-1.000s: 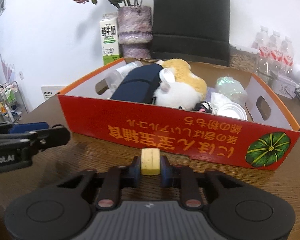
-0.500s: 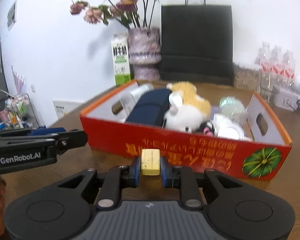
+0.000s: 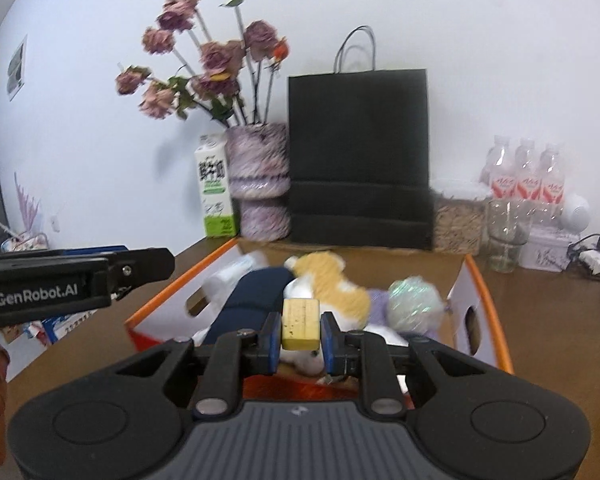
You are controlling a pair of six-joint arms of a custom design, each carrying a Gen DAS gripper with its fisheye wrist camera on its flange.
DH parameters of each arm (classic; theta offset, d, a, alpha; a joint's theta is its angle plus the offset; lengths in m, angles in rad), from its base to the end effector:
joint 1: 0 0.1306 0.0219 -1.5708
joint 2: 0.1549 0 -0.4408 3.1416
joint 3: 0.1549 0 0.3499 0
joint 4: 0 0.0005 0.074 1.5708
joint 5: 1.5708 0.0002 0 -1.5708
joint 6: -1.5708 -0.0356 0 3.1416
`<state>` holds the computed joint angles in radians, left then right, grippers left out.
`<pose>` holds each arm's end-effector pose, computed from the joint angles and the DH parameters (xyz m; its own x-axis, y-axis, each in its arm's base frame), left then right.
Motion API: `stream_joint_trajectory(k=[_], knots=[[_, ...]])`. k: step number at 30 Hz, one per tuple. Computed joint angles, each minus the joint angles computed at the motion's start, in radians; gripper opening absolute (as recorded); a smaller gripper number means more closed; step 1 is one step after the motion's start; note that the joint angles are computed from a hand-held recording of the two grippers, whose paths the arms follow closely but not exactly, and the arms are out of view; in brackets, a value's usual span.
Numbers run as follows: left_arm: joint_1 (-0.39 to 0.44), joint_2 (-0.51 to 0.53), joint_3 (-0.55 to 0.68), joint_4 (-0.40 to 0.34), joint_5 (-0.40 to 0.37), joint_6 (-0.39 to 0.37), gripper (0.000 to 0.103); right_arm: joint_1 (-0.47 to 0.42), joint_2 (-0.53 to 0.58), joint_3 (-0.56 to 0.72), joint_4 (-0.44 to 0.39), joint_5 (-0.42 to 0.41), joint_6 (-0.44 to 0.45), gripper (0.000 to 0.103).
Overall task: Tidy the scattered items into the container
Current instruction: 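Carry cable and yellow block into the box and open both tools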
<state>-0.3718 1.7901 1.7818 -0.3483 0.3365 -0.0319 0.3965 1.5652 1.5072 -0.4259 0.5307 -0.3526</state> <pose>0.5859 -0.2416 0.5002 -0.3049 0.1512 -0.9403 0.6413 0.7626 -0.0853 0.4955 0.1874 0.4973 -0.3750 0.1659 -0.9120 0.2235 0.9710 0.0847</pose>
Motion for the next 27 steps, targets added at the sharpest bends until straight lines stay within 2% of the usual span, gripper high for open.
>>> stream_joint_trajectory(k=[8,13,18,24,27], knots=[[-0.058,0.108,0.159,-0.085,-0.040,0.027,0.049,-0.087,0.020,0.021,0.015,-0.061,0.027,0.019],[-0.084,0.183,0.256,-0.143,-0.060,0.008,0.049,-0.138,0.044,0.029,-0.004,-0.134,0.030,0.019],[-0.087,0.240,0.328,-0.214,-0.064,-0.023,0.048,-0.173,0.069,0.038,-0.019,-0.170,0.044,0.019],[-0.089,0.254,0.340,-0.213,-0.078,-0.049,0.049,-0.186,0.082,0.044,-0.030,-0.181,0.052,0.019],[-0.092,0.249,0.330,-0.204,-0.102,-0.060,0.056,-0.186,0.082,0.046,-0.040,-0.181,0.040,0.020]])
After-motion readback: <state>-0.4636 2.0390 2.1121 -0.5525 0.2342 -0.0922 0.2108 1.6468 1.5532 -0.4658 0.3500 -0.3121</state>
